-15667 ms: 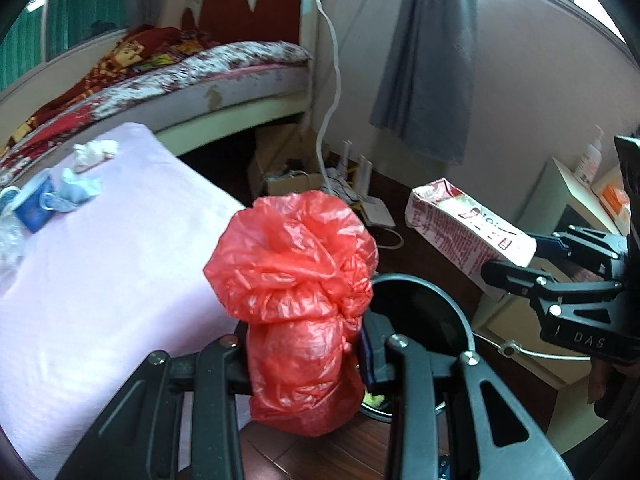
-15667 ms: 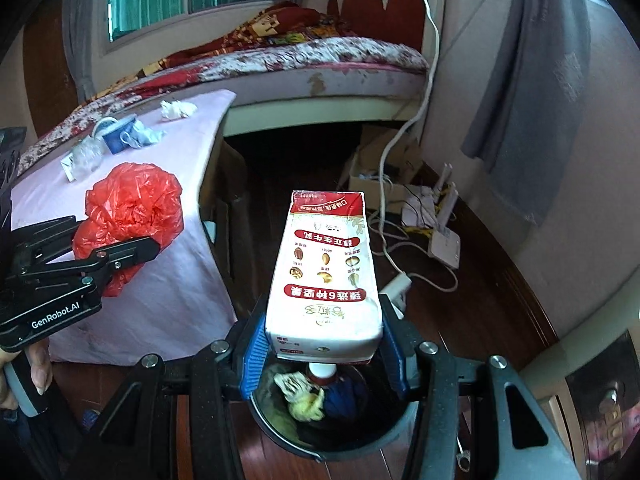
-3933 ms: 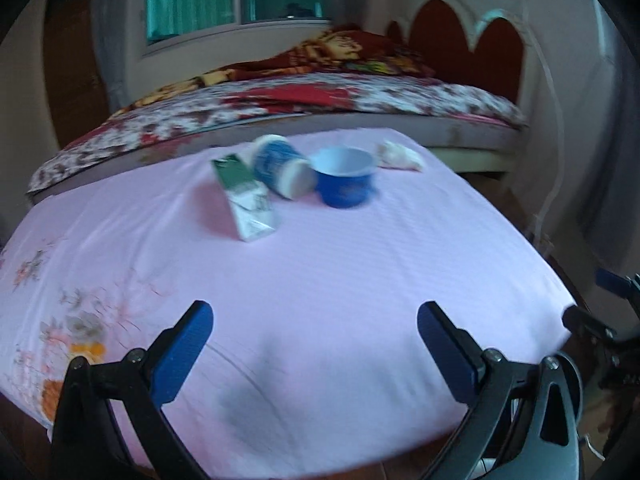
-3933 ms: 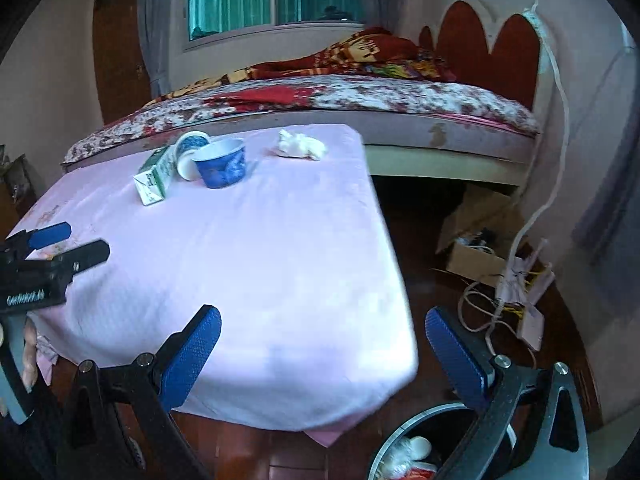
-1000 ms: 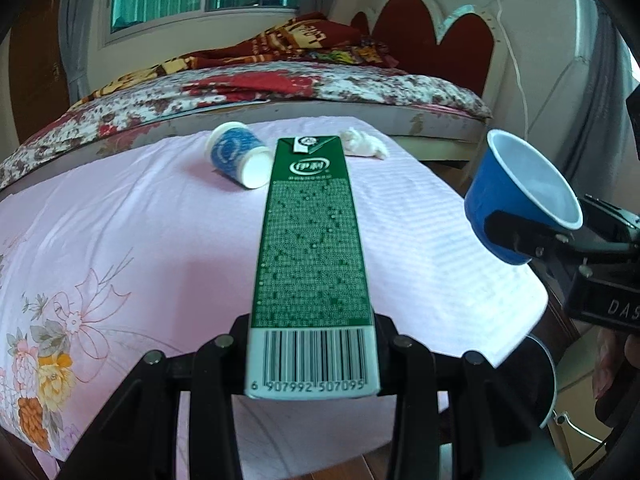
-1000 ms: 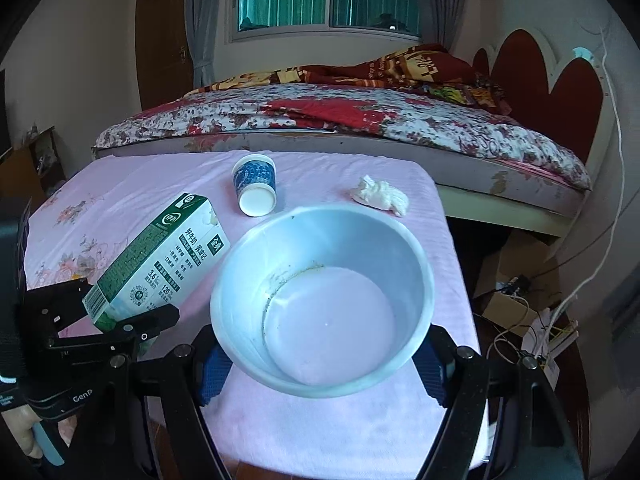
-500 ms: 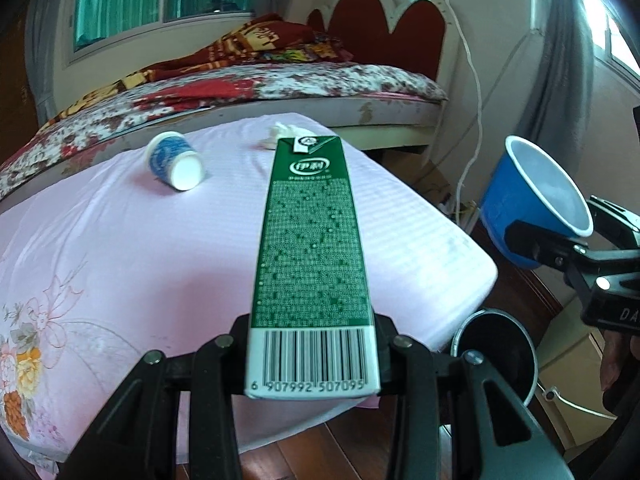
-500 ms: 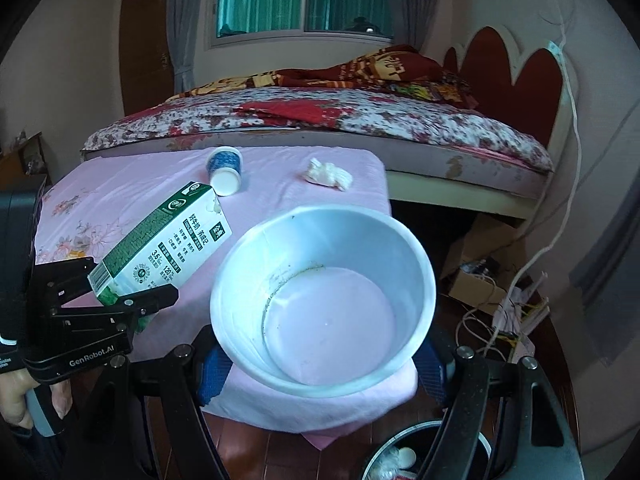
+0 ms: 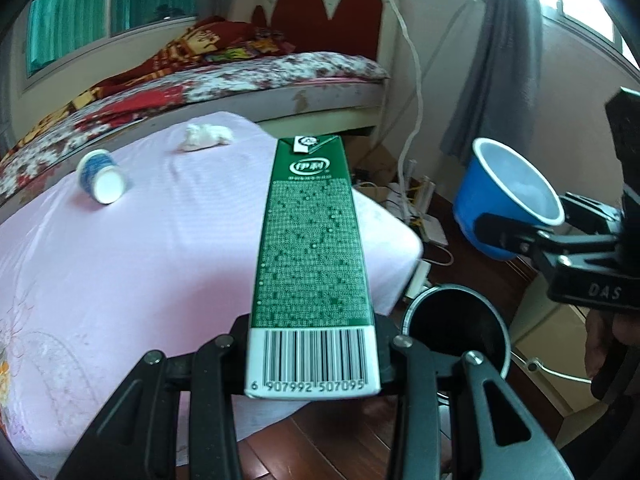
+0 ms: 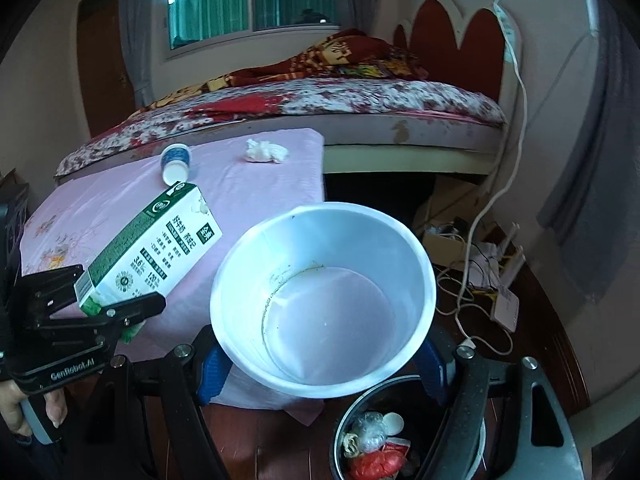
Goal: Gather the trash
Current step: 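Carry the green carton and blue bowl toward the black bin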
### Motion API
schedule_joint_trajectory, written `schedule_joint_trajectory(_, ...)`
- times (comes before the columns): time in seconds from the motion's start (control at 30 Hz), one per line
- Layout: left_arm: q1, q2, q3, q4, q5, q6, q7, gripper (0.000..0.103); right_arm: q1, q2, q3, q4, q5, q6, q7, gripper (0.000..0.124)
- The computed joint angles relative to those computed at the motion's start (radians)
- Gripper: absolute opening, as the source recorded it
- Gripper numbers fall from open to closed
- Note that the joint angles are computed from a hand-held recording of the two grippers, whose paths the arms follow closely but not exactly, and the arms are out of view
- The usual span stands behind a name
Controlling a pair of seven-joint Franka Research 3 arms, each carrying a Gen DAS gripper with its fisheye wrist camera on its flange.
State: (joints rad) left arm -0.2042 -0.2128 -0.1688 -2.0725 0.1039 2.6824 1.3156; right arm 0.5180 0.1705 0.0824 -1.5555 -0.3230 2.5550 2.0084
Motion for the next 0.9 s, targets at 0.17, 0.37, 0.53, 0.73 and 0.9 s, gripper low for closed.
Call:
schedule_joint_trajectory(0.17, -0.025, 0.012, -0.010, 0.011, -0.020, -0.002, 0.031, 0.040, -0.015, -0.035, -0.003, -0.050, -0.008, -0.007, 0.021, 0.078)
schedule_joint_trajectory(0.37, -0.049, 0.036, -0.020, 0.030, -0.040, -0.007, 0.067, 0.040, -0.047, -0.089, 0.003, -0.129, -0.020, -0.004, 0.048, 0.078)
schedule_joint_trajectory(0.53, -0.072, 0.069, -0.032, 0.050, -0.074, -0.023, 0.117, 0.040, -0.081, -0.128, 0.013, -0.191, -0.022, -0.014, 0.068, 0.078)
schedule_joint_trajectory(0.73, -0.092, 0.107, -0.049, 0.078, -0.112, -0.049, 0.164, 0.040, -0.122, -0.173, 0.020, -0.261, -0.013, -0.018, 0.081, 0.078)
schedule_joint_trajectory(0.9, -0.103, 0.142, -0.061, 0.106, -0.153, -0.080, 0.215, 0.039, -0.153, -0.197, 0.027, -0.316, 0.007, -0.023, 0.083, 0.078)
